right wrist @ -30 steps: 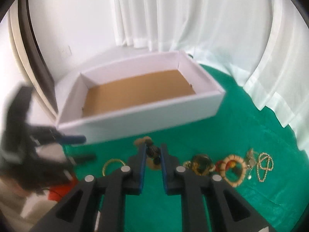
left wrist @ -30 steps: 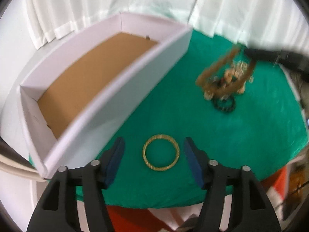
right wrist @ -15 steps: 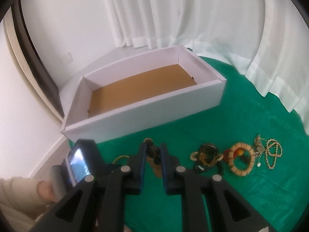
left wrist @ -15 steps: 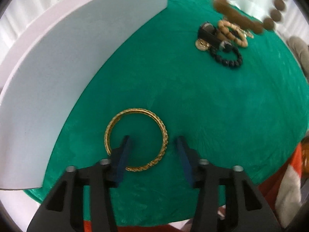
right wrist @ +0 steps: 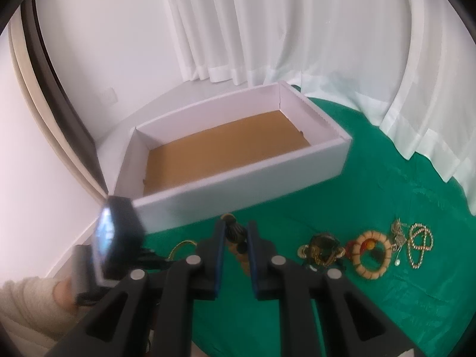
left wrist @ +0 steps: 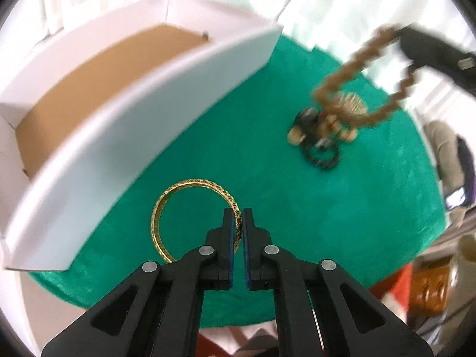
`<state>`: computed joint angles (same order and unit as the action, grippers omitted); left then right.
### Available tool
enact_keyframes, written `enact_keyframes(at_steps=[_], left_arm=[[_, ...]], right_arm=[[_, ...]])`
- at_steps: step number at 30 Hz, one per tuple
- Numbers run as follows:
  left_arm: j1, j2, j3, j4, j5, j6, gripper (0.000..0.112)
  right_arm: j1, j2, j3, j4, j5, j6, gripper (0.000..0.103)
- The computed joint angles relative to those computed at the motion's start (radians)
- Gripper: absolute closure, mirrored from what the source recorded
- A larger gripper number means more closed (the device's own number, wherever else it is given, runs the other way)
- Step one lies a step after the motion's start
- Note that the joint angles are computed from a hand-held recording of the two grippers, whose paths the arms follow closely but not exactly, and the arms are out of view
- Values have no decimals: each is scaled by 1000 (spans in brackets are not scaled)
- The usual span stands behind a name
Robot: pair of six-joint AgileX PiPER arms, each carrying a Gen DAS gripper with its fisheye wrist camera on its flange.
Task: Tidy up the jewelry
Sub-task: 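Carry the gold bangle and bead bracelet with both tools over the white box, then open both tools to drop the bangle and bead bracelet into the box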
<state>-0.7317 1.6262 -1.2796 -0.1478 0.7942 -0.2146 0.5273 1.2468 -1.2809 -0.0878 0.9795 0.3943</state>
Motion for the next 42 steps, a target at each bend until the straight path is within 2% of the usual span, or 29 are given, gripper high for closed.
enact_keyframes(at_steps=[6, 9, 12, 18, 22, 27, 30, 32, 33, 34, 35, 36, 38, 39, 41, 42], left_arm=[[89, -100, -160, -37, 125, -13, 110], [159, -94, -258, -41, 187, -1, 110], [238, -74, -335, 15, 232, -6, 110], [350, 74, -403, 88, 241, 5, 110], [390, 195, -457, 111, 242, 8, 110], [393, 311, -528, 139, 261, -21, 109], [381, 338, -528, 164, 255, -36, 107], [372, 358, -538, 192, 262, -52, 102], [367, 363, -533, 206, 257, -57, 84], [364, 370, -537, 215, 256, -63, 58], [359, 365, -518, 236, 238, -79, 48], [354, 349, -487, 261, 207, -100, 41], [347, 329, -460, 274, 180, -105, 40], [343, 312, -441, 276, 167, -111, 37], [334, 282, -399, 299, 120, -143, 28], [321, 250, -361, 331, 85, -178, 23]], right_arm=[[-4, 106, -208, -4, 47, -39, 89], [-6, 190, -345, 20, 70, -72, 89], [-13, 309, -508, 65, 91, -100, 89], [-2, 548, -757, 105, 132, -118, 89], [-7, 753, -937, 125, 171, -126, 89], [-26, 915, -1055, 124, 196, -103, 89], [-40, 951, -1049, 128, 175, -89, 88], [-49, 955, -1021, 132, 158, -80, 87], [-52, 958, -1014, 135, 157, -76, 82], [-56, 958, -1004, 133, 157, -71, 64], [-56, 958, -1000, 123, 157, -62, 41], [-56, 937, -956, 100, 135, -45, 34], [-65, 907, -900, 84, 102, -27, 32], [-71, 891, -870, 76, 85, -12, 31], [-76, 848, -802, 30, 51, 27, 21], [-79, 822, -763, 5, 28, 41, 20]])
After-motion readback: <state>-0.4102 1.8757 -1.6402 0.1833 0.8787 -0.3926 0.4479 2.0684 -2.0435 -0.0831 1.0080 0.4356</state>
